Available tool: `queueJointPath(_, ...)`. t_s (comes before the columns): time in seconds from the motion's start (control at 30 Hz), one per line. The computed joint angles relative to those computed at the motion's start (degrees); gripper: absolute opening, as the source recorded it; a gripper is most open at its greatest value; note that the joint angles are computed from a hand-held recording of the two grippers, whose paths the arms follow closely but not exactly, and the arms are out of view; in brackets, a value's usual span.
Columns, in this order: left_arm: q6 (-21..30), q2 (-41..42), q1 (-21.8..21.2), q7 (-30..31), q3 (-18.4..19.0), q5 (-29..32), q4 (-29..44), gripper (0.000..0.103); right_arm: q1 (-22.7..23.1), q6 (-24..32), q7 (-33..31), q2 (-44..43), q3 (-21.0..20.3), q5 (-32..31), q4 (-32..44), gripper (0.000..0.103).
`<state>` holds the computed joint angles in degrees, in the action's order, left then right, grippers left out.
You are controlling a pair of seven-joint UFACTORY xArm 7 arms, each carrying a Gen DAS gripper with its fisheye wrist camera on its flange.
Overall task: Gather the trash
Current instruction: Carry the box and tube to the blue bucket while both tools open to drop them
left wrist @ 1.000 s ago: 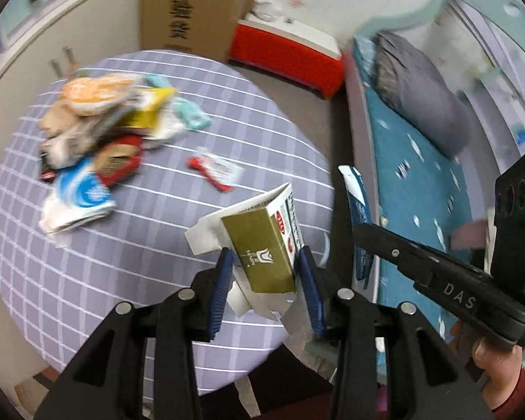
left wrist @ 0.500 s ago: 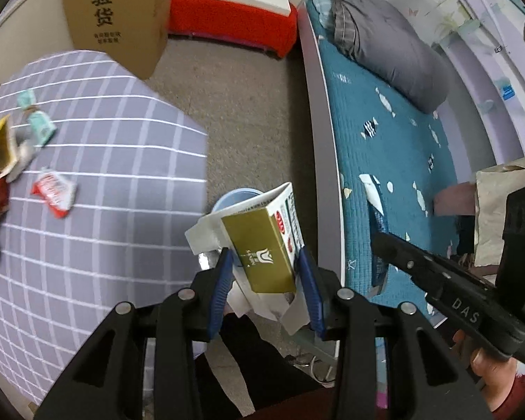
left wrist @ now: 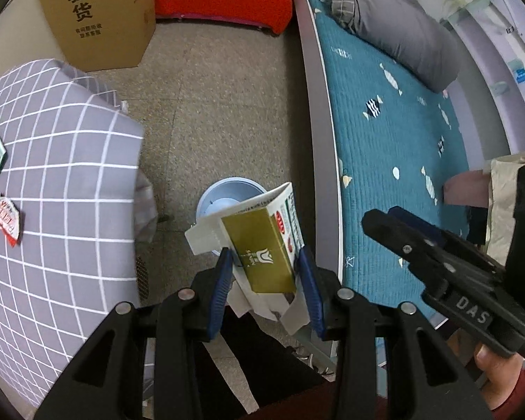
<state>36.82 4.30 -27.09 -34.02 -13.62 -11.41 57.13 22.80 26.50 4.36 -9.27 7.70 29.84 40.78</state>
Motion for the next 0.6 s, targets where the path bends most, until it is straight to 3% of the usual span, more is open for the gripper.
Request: queueJointPath(0.6, 5.08, 10.8, -2.33, 1.43, -0.31, 2.41, 14.67, 0.042, -3.25, -2.96, 6.1, -7.32, -1.84, -8.51, -5.18, 0.063)
